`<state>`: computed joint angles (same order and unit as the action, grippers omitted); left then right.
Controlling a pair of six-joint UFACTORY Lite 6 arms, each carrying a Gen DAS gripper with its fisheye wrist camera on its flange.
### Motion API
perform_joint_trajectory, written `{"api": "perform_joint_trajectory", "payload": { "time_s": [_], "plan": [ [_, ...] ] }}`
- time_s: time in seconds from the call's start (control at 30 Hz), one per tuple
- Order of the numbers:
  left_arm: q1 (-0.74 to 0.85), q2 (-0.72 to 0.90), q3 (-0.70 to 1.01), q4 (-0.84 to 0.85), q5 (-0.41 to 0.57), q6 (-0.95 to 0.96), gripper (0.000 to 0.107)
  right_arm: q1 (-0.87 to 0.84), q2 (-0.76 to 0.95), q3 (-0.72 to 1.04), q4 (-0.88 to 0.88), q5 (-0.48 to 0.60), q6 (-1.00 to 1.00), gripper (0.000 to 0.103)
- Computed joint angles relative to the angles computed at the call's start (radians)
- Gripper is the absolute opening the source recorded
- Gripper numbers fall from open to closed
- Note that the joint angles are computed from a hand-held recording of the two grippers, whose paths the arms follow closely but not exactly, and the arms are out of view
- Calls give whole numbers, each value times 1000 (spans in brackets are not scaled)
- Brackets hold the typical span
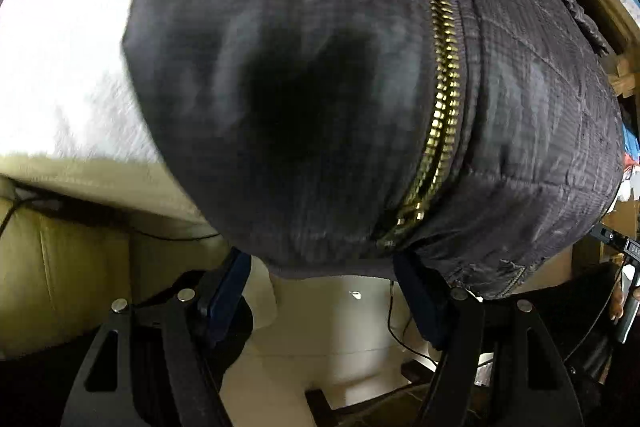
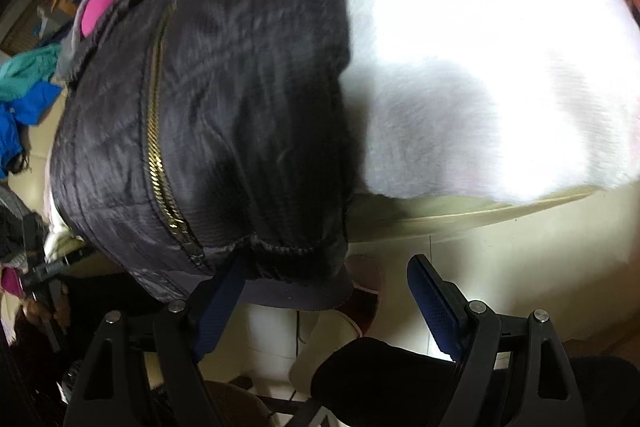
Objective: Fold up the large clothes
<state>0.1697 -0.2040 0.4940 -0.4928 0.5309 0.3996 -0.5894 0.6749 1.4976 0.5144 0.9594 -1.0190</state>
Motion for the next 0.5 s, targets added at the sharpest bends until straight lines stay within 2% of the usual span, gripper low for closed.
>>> {"api": "perform_joint_trajectory", "payload": {
  "time_s": [0.17,0.23,0.3,0.33,0.37,0.4,0.43,0.47,0.5],
  "plan": [
    [-71,-27,-28,48,-33,-62,74,45,20,-26,23,-55,-41,85],
    [-67,-51,-47,11,-30,-32,69,55,-6,-79,60,-94,-91,85],
    [-48,-73,-50,-18,-3,-11,64,57,-34,-121,95,-109,-148,81],
    [-36,-85,-57,-32,5,10,62,55,-47,-136,111,-97,-174,68],
    [-37,-104,-67,-34,11,12,60,56,-62,-150,113,-85,-185,49],
    [-34,-110,-67,-39,18,22,56,65,-108,-191,93,-105,-172,47],
    [-33,-128,-76,-44,26,29,53,66,-137,-214,88,-103,-177,36],
    [-46,-136,-78,-50,28,23,51,58,-187,-253,102,-79,-217,31],
    [-46,-148,-83,-67,37,37,48,44,-220,-275,124,-42,-257,30]
  ]
}}
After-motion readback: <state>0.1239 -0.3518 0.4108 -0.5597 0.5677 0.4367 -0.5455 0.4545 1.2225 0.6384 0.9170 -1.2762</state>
